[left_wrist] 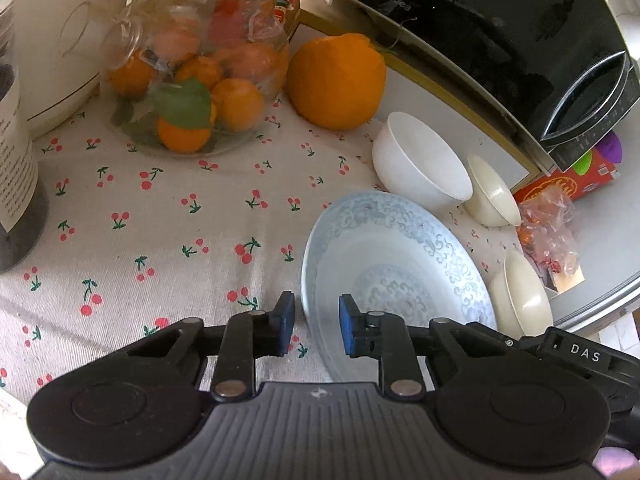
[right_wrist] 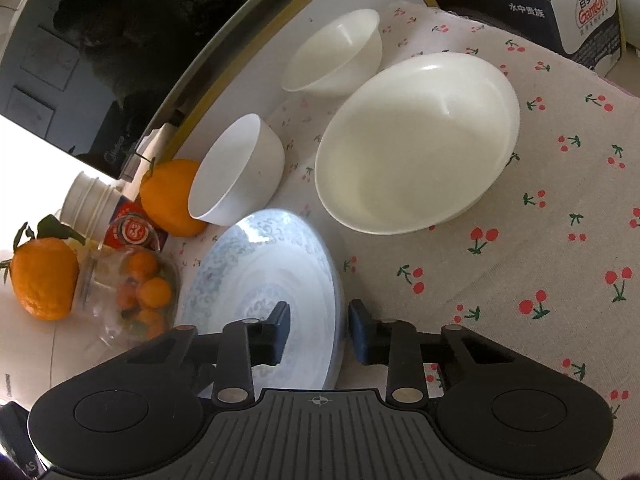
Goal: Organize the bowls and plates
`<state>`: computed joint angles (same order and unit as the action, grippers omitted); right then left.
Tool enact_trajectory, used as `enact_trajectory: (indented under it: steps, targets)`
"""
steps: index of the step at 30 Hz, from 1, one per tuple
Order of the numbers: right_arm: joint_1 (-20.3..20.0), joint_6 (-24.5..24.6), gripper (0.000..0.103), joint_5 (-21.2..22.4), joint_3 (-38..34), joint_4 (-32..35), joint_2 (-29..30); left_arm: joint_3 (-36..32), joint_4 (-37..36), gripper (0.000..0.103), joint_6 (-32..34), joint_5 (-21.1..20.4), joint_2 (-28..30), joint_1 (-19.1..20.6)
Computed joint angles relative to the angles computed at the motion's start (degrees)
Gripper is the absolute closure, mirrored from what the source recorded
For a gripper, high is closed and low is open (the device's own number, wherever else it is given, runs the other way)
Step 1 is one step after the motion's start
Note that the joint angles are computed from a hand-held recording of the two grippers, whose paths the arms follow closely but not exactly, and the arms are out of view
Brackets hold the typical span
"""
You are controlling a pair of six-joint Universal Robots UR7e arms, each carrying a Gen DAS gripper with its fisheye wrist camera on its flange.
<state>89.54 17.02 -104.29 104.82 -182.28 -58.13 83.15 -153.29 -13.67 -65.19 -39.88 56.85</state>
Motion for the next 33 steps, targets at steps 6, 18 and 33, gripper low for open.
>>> enact_trajectory:
  steps: [6,18,33]
  targets:
    - [-0.09,-0.11,0.076,0.26,-0.07,0.91,-0.21,0.48,-0.09,0.084,-1.10,-0.78,-0.54,0.10]
    - [0.57,-2.82,0.084,-1.47,-0.49,3.56,-0.85,0.96,0.38,0.088,0.66,-0.24,-0.88,-0.44]
    - [2.80,-6.60,0.084,-3.79,0.69,9.25,-4.33,3.89,3.57,0.086,4.67,1.48,-3.77,-2.03]
